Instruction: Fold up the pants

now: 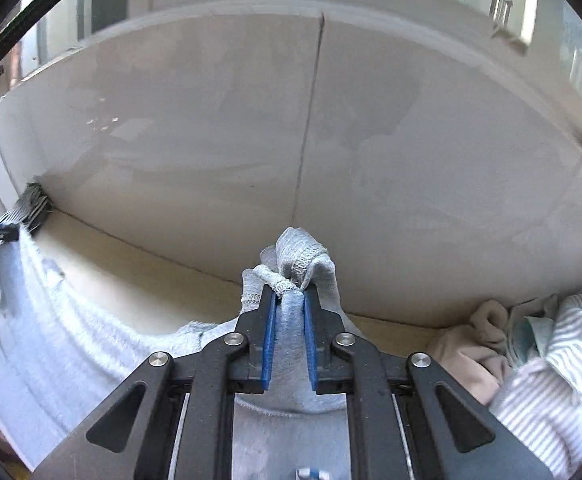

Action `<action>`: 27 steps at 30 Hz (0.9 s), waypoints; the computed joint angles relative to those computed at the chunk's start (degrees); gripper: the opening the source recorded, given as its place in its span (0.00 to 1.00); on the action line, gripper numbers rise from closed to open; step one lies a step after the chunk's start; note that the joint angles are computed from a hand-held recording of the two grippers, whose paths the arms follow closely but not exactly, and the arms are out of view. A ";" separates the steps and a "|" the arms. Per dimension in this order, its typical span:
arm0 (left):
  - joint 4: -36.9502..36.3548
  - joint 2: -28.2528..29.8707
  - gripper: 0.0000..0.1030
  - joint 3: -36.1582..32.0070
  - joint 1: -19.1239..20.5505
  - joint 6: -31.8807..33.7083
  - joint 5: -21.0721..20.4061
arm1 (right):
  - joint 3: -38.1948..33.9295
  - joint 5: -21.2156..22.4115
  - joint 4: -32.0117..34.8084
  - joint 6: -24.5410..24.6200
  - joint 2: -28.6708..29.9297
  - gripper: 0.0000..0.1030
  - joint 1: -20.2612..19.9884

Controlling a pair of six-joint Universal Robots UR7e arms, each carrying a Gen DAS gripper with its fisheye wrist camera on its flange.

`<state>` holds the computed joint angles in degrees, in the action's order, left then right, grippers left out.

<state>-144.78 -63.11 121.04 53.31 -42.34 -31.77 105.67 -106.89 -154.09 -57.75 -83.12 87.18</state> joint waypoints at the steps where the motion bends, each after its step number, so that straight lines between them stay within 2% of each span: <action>1: 0.18 -0.08 0.16 0.15 -0.26 0.53 0.61 | 1.45 0.70 -0.03 -1.01 -1.86 0.13 -0.32; 6: 0.57 -2.30 0.16 4.54 -3.57 -0.09 2.46 | 9.01 2.42 -1.00 -3.81 -10.80 0.13 -1.78; 9: 0.61 -2.53 0.16 6.34 -5.40 -2.12 1.55 | 12.49 3.08 4.71 -3.26 -17.93 0.13 -4.90; 12: 0.54 -2.69 0.17 8.64 -5.65 -4.60 -0.93 | 13.23 1.17 7.09 -3.01 -19.47 0.13 -7.00; 14: -0.90 -2.73 0.17 10.60 -5.27 -6.27 -3.52 | 14.22 -2.17 7.73 -1.91 -19.14 0.13 -7.62; 18: 1.10 -2.63 0.23 12.47 -5.24 -11.87 -6.15 | 17.16 -7.82 8.35 -1.11 -20.57 0.14 -10.13; 22: -0.56 -4.36 0.28 14.43 -5.17 -12.04 -6.78 | 16.48 -7.65 11.87 2.33 -22.36 0.14 -10.54; 24: 0.12 -5.62 0.34 15.33 -5.37 -12.32 -6.28 | 15.49 -6.69 12.66 4.02 -22.95 0.23 -10.37; 27: 0.86 -7.15 0.35 16.42 -6.18 -12.75 -6.12 | 13.74 -5.59 13.33 7.98 -23.00 0.33 -9.43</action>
